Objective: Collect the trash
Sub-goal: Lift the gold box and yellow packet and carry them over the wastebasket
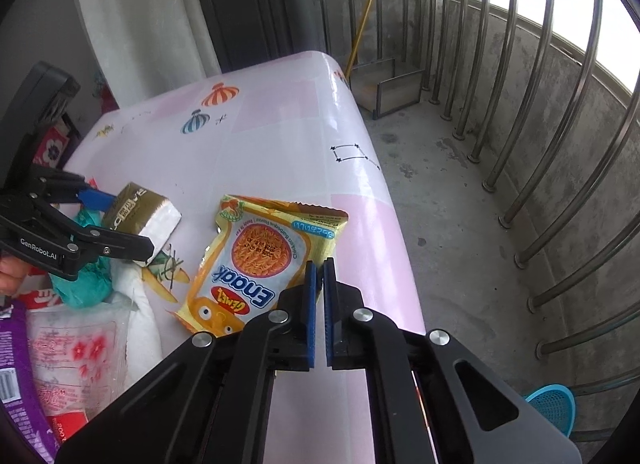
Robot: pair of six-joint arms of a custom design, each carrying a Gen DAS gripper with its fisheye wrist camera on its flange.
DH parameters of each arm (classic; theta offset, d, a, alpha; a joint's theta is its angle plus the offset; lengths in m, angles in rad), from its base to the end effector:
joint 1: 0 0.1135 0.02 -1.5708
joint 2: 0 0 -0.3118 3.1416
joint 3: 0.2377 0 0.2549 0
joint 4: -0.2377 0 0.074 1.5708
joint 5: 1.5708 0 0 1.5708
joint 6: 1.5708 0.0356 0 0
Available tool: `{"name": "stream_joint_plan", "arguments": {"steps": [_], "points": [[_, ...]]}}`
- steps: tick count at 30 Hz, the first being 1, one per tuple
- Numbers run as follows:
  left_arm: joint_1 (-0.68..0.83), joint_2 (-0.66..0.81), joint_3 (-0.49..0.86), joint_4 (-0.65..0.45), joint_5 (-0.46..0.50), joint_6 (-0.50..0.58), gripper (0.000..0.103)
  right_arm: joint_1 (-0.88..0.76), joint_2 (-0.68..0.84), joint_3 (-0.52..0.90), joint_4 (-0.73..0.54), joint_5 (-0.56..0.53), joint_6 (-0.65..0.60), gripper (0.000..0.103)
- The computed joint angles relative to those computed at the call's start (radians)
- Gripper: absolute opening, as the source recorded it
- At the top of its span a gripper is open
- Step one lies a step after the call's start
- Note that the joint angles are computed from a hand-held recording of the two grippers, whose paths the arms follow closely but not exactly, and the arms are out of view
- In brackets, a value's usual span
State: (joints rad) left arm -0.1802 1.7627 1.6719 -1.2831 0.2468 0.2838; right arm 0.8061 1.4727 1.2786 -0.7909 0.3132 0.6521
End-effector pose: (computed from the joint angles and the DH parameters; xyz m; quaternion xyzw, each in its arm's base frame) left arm 0.3456 -0.0718 0.3505 0.2389 0.9583 -0.1173 0.1038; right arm 0.2182 0.2116 0.3450 -0.0278 0.9464 0.0786 0.3122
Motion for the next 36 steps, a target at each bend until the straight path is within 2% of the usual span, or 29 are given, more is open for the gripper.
{"name": "stream_joint_plan", "arguments": {"steps": [6, 13, 19, 23, 30, 36], "points": [[0.059, -0.067, -0.036, 0.049, 0.054, 0.038, 0.074, -0.007, -0.039, -0.007, 0.008, 0.009, 0.011, 0.003], [0.119, -0.176, -0.07, 0.124, 0.121, -0.006, 0.074, 0.004, -0.087, 0.007, -0.002, 0.047, 0.018, 0.003], [0.189, -0.247, -0.026, 0.132, 0.188, -0.029, 0.074, 0.049, -0.125, 0.048, -0.047, 0.122, 0.029, 0.003], [0.224, -0.301, -0.002, 0.134, 0.196, -0.027, 0.074, 0.08, -0.147, 0.074, -0.079, 0.168, 0.034, 0.003], [0.337, -0.39, 0.116, 0.024, 0.263, 0.012, 0.074, 0.17, -0.179, 0.154, -0.173, 0.282, 0.06, 0.003], [0.478, -0.504, 0.257, -0.163, 0.385, 0.092, 0.074, 0.329, -0.196, 0.273, -0.359, 0.451, 0.158, 0.003]]}}
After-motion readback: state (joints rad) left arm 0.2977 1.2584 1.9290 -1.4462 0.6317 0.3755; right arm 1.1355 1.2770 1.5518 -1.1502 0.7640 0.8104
